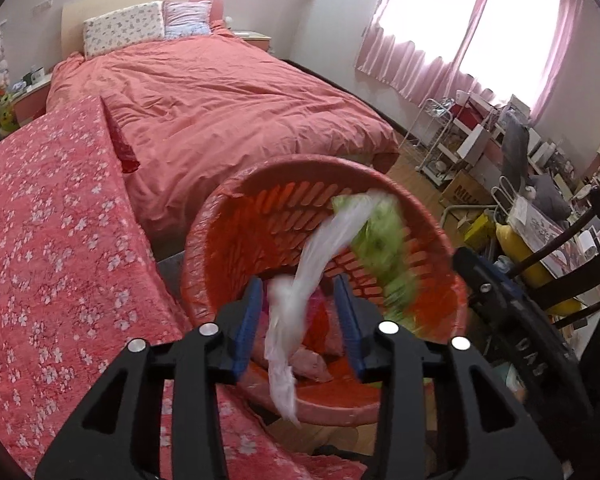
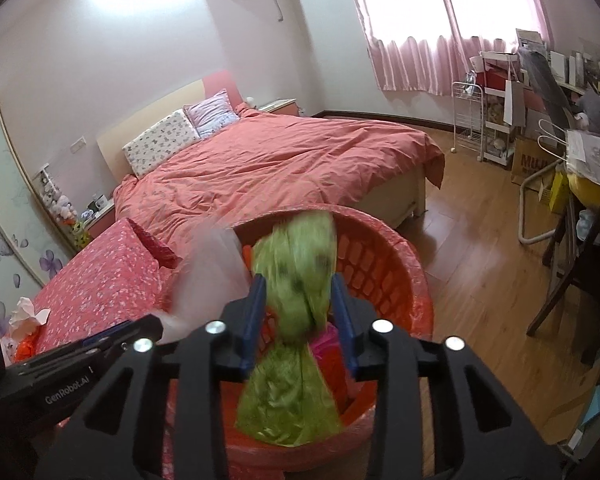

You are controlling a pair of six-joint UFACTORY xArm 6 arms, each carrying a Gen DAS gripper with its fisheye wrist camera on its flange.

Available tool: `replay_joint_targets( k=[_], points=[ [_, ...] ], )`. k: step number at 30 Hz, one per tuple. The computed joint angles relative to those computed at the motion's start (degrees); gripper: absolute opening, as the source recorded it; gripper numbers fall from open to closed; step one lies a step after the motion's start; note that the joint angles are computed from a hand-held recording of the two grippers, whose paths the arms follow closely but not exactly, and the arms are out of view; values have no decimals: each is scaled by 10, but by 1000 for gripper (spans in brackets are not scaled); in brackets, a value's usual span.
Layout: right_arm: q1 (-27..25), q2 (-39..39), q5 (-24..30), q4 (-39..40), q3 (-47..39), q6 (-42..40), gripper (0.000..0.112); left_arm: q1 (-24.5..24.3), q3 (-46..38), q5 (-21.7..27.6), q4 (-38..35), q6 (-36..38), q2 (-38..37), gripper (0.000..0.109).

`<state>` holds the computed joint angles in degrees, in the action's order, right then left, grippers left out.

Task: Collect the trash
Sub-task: 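Carry the clear and green bags to the basket and open both grippers, then grasp the orange-red bag with the right gripper while the left gripper reaches for the green bag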

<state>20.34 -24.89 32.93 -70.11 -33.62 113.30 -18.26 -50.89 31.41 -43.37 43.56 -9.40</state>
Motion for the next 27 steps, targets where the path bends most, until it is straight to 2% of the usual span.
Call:
replay_joint_targets(
  k=[7,11,16,18,22,27],
  points=[
    [34,4,52,8,-16,-22,52,31,17,-20,24,-14,-14,51],
    [67,24,82,3,-46,-41,59,62,37,-41,24,-1,-37,61],
    [115,76,108,4,-110,-79,63,118,66,-81,36,19,-72,65],
    [129,104,101,4,-139,-91,63,141,75,-98,34,29,-83,70],
    [157,174,71,10,-210,-120,63,204,71,-99,2,70,-92,70],
    [193,295,15,49,-340,-196,63,289,56,-105,-18,97,-83,70]
  ],
)
